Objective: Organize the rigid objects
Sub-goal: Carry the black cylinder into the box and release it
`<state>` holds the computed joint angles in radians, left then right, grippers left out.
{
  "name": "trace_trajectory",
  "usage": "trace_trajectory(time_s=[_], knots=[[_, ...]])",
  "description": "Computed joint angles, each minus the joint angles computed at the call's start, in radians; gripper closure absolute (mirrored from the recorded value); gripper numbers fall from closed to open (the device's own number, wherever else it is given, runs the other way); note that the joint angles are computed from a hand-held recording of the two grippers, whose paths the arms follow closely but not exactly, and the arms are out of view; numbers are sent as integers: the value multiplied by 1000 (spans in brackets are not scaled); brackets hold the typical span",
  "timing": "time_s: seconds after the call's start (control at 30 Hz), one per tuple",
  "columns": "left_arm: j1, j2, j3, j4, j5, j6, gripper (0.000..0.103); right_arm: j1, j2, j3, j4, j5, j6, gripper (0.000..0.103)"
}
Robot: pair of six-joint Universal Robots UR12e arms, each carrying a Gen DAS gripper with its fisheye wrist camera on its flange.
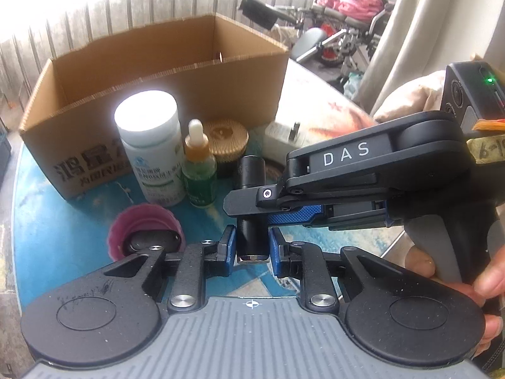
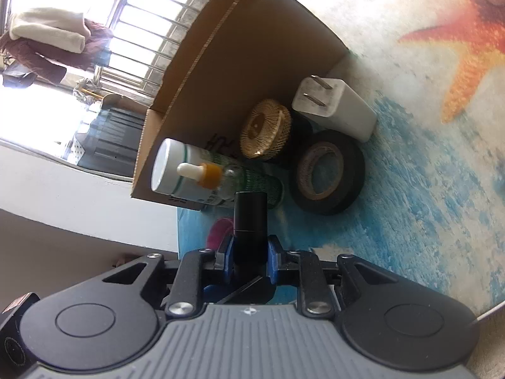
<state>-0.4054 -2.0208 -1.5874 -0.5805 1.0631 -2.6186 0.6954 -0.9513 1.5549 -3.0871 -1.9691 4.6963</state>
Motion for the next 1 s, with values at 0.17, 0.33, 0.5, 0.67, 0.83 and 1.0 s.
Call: trace_trajectory(time_s=[0.17, 0.33, 0.5, 0.67, 0.83, 1.0], knots=[[2, 4, 12, 123, -20, -74, 82, 3, -10, -65, 31, -41, -163, 79], [18, -26, 108, 140, -16, -168, 82, -46, -10, -151, 66, 45, -326, 79], [22, -122, 319, -59, 7, -237, 82, -138, 15, -256, 180, 238, -379, 79], [4, -249, 549, -245, 105, -272, 82, -219, 86, -411, 381, 384, -412, 79], [-19, -351, 708, -350, 210, -295, 82, -273, 166, -537, 525, 488, -438, 79], [-36, -423, 829, -451, 287, -314, 81, -301, 224, -614, 623, 534, -447, 79]])
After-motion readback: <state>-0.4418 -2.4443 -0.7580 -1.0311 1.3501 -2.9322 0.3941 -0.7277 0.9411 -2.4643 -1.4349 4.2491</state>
